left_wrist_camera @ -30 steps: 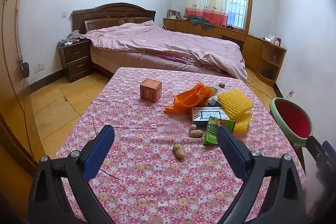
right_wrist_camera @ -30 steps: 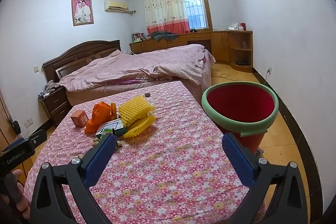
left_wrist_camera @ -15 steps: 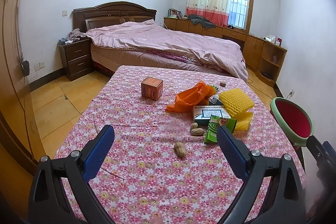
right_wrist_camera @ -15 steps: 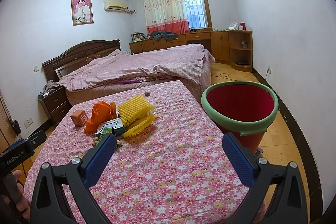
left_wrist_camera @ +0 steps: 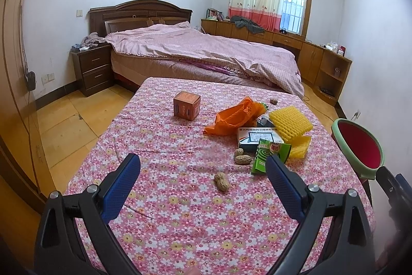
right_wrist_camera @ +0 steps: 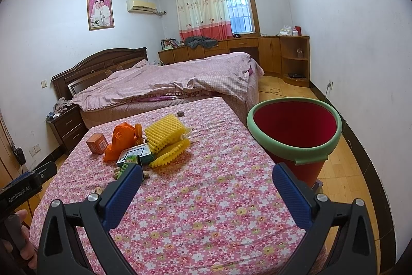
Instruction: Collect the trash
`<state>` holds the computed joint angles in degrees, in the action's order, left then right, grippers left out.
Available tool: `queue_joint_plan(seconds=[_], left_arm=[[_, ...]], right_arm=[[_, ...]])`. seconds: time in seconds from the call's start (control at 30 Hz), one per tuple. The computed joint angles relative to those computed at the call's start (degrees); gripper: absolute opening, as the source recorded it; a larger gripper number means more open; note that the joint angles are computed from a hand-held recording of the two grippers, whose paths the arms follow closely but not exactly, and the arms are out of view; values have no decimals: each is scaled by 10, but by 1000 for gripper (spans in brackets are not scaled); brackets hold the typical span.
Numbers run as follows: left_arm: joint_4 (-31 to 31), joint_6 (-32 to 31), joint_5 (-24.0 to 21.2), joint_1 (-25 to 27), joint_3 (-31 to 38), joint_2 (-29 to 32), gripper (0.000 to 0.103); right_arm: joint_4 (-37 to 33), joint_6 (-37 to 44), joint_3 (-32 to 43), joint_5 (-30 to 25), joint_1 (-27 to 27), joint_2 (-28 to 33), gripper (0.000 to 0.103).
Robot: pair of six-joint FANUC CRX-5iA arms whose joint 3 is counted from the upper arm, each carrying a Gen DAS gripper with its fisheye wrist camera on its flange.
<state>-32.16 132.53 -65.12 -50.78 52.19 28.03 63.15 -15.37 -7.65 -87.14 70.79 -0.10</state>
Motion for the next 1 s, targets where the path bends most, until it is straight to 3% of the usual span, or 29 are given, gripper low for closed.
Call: queue_joint_plan(seconds=[1.0], left_arm=[[39,-23,-13,27,26,27,97]], right_arm=[[-36,32,20,31,-30,12,103]])
